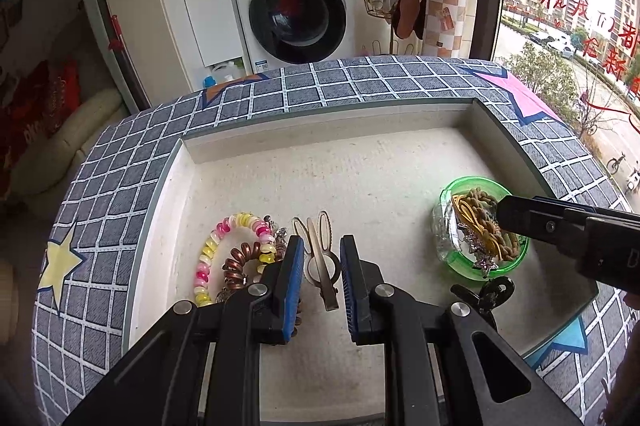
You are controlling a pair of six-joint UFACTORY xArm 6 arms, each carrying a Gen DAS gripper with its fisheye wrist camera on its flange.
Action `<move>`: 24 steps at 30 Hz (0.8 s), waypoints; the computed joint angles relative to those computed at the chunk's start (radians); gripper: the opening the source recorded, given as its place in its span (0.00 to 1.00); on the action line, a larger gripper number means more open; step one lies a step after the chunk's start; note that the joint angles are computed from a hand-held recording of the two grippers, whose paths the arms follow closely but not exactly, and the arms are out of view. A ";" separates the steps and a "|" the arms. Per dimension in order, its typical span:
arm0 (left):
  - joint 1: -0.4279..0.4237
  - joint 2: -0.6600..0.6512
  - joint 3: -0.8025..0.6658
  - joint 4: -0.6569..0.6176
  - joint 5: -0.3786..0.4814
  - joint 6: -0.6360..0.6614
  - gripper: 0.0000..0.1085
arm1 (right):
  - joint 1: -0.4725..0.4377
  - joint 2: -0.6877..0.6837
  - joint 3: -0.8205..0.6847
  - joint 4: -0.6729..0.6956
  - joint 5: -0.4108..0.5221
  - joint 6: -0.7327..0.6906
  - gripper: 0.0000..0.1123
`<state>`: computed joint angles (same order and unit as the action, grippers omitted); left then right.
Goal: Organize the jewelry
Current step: 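Carry the bunny clip and braided bracelet into the tray while both tools open to release, then withdraw both open tools from the tray away over the table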
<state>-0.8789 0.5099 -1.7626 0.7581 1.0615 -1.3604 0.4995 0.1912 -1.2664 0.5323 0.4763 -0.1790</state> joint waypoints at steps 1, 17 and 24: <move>0.000 -0.002 0.003 0.000 -0.005 0.000 0.29 | -0.003 -0.004 0.004 0.020 -0.002 -0.008 0.41; -0.039 -0.033 0.007 0.085 0.085 -0.062 0.95 | -0.012 -0.048 0.033 0.083 0.006 -0.049 0.43; -0.034 -0.087 0.080 0.072 0.066 -0.106 0.95 | 0.008 -0.067 0.054 0.012 -0.014 -0.018 0.75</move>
<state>-0.9134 0.4233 -1.6828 0.8302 1.1279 -1.4666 0.5076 0.1237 -1.2127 0.5444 0.4618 -0.1974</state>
